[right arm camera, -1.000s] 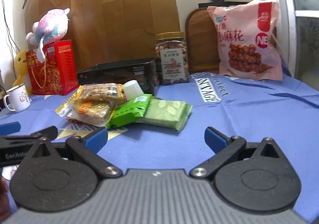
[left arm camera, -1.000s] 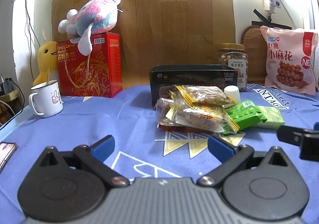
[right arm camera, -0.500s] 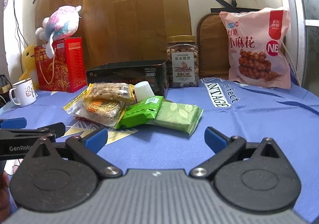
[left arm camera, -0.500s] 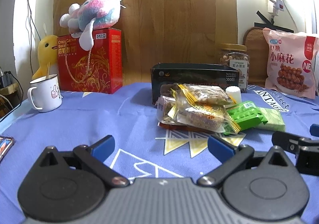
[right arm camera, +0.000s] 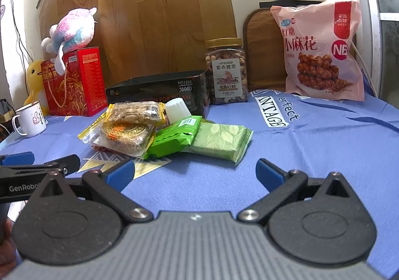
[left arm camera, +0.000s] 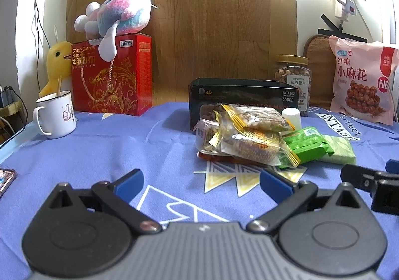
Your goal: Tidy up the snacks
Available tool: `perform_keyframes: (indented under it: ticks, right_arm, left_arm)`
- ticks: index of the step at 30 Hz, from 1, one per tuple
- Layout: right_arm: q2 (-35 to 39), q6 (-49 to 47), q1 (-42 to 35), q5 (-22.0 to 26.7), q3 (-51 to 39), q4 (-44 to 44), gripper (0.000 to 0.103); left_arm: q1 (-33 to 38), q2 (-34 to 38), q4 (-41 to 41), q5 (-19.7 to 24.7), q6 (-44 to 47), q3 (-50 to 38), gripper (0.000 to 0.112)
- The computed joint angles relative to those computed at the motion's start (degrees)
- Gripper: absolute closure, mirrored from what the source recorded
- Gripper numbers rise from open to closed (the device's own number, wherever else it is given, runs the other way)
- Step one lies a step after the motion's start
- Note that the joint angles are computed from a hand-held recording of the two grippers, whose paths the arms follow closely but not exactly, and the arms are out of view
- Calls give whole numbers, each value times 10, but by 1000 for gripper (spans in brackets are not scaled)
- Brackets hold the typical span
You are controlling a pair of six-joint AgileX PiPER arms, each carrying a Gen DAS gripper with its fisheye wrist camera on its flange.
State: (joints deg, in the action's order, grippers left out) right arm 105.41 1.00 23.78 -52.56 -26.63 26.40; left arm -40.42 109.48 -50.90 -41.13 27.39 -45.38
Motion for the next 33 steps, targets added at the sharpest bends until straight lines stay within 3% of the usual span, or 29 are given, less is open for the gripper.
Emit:
perform_keyframes:
  ticks: [12,15,18,20,23,25,28,31,33]
  right_arm:
    - [1,-5,2,-2,0,-6,0]
    - [-1,3,-5,3,0,-20,7]
    - [-4,25,-20,23,-2,-54,23]
    - [-11,56,-42,60,-9,-102,42]
    - [-31,163,-102,121,-21,-254,61]
    - [-52,255,-147,139,-32,-368,63]
    - [-66,413,-206,153,-81,-540,63]
    - [-36,585,-233,191,-175,-704,63]
    - [3,657,-233,209,-237,-763,63]
  left_arm:
    - [11,-3,20,18,-19,0,10]
    - [19,-7,41,25,-40,5,9]
    - [34,-16,74,43,-72,11,10]
    - [59,-29,132,76,-124,17,10]
    - [113,-61,263,111,-235,24,11]
    - [154,-84,373,118,-324,20,11]
    - [200,-91,545,178,-476,-40,13]
    - [213,-40,717,241,-647,-144,14]
    - [216,11,832,281,-761,-226,14]
